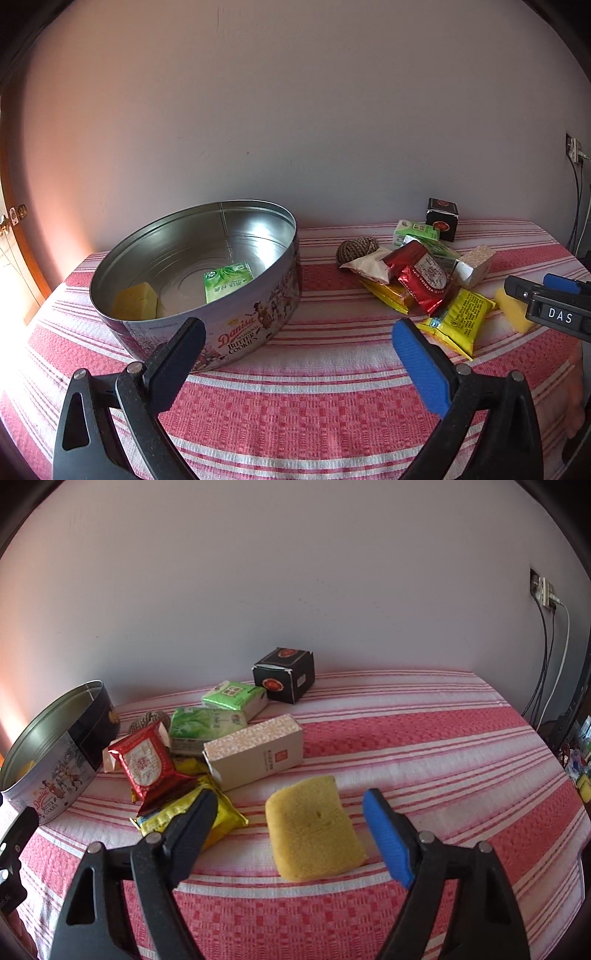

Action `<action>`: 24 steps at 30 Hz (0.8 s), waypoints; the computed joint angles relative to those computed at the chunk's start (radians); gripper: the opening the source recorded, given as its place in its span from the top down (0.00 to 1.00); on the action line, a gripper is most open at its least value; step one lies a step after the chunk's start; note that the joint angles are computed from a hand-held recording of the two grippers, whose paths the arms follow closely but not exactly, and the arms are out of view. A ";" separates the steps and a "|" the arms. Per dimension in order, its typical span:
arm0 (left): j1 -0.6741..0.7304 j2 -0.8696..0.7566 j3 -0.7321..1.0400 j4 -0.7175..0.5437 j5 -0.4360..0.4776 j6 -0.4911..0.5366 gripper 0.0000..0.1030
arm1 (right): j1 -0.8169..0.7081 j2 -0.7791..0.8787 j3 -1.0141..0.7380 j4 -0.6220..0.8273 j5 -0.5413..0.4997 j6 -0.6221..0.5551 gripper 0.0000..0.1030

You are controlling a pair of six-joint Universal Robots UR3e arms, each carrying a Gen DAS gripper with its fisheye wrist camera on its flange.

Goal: Organize objects
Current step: 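Grasp the small yellow sponge with the right tool while the left tool moves to the yellow packet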

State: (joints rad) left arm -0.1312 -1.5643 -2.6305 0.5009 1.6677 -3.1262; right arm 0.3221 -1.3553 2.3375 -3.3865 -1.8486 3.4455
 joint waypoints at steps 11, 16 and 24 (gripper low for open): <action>-0.147 -0.083 0.187 -0.270 -0.023 -0.020 0.01 | -0.146 -0.030 -0.008 0.197 0.227 -0.125 0.29; -0.133 -0.105 0.235 -0.352 -0.090 -0.015 0.01 | -0.121 -0.005 -0.043 0.215 0.196 -0.193 0.51; -0.172 -0.206 0.366 -0.373 -0.147 0.007 0.01 | -0.134 -0.149 0.053 0.131 0.167 -0.180 0.54</action>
